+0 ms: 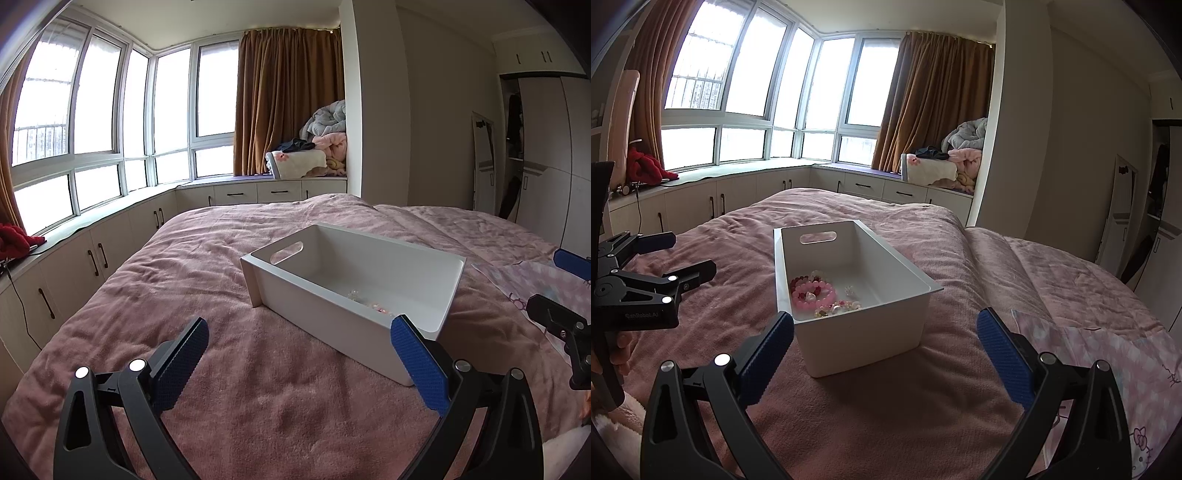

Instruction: Organize jewelry

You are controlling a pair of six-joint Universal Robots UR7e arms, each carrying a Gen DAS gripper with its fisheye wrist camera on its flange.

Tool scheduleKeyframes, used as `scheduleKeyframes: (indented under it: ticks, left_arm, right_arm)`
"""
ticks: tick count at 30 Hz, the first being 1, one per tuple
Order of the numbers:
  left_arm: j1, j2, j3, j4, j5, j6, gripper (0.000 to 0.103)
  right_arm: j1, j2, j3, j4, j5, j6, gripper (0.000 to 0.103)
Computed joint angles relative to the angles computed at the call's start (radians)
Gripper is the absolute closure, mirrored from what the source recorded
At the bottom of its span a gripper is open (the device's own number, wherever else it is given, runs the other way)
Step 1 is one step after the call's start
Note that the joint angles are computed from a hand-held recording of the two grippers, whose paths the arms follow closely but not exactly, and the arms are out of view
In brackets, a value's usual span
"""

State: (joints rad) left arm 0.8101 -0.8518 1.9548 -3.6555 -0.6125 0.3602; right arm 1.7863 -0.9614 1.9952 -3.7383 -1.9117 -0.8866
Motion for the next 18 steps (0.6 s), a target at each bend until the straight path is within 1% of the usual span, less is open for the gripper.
scheduleKeyframes:
  ticks: [3, 8, 10, 13, 15, 18]
  left_arm:
    - [0.000, -0.001, 0.001, 0.003, 0.002, -0.002, 0.003]
    - [0.001, -0.010, 0.004, 0.031, -0.003, -0.036, 0.003]
    - [0.001, -0.008, 0.005, 0.014, -0.005, -0.036, 0.003]
    - [-0.003, 0.003, 0.001, -0.018, 0.014, -0.037, 0.003]
    - [-0.002, -0.003, 0.007, -0.012, 0.000, -0.047, 0.003]
    - [-0.009, 0.011, 0.007, -0.058, -0.003, 0.019, 0.004]
  right_arm:
    - [0.000, 0.000, 0.000, 0.000, -0.001, 0.000, 0.005]
    - [0.000, 0.002, 0.000, 0.001, -0.008, -0.004, 0.005]
    - [0.000, 0.004, 0.001, -0.003, -0.010, -0.009, 0.005]
    - [0.000, 0.008, 0.000, -0.006, -0.015, -0.014, 0.005]
    - [0.000, 0.010, 0.001, -0.008, -0.016, -0.017, 0.005]
    - [0.003, 0.014, -0.005, -0.007, -0.023, -0.019, 0.005]
